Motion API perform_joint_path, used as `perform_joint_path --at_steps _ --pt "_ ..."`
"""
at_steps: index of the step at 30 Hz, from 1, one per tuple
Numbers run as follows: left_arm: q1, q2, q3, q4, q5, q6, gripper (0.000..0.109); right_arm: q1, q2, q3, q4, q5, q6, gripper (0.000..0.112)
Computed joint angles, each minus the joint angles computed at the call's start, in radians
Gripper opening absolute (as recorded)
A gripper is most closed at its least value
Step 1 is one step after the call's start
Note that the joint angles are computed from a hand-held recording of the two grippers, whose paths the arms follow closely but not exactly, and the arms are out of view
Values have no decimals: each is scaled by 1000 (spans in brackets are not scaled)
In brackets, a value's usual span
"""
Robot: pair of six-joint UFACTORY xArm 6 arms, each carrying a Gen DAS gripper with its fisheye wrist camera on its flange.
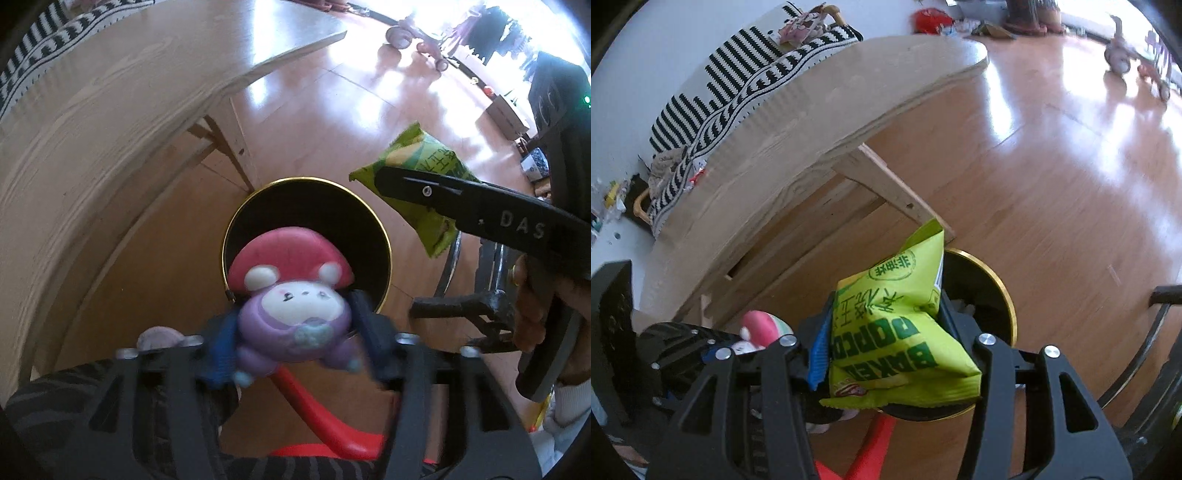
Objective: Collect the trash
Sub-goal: 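Carry the mushroom toy and popcorn bag to the black bin and open both grippers, then return both grippers to the table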
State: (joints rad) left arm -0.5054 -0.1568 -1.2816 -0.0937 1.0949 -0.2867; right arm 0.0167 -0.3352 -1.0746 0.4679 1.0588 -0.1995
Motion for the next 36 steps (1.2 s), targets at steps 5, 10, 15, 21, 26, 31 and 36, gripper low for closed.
perform_joint_path --at_steps 5,10,15,21,26,31,36 --pt "6 -24 19 42 -43 -36 97 -49 18 -34 -9 -27 76 96" --pt "38 -67 25 93 -98 -55 97 -63 -10 -19 -54 -136 97 96" --pt "104 -110 18 105 -135 -82 97 -25 -23 -1 -123 -186 99 96" --pt "218 -203 46 148 -124 -88 97 85 12 -30 -199 -231 112 96" --pt "344 -265 56 191 -73 -62 97 213 106 -148 -209 -262 101 96" --pt "518 -314 82 207 -42 -27 97 376 294 -378 -248 -279 96 96" --pt "724 -302 108 172 -33 72 97 519 488 -621 -286 -203 70 96"
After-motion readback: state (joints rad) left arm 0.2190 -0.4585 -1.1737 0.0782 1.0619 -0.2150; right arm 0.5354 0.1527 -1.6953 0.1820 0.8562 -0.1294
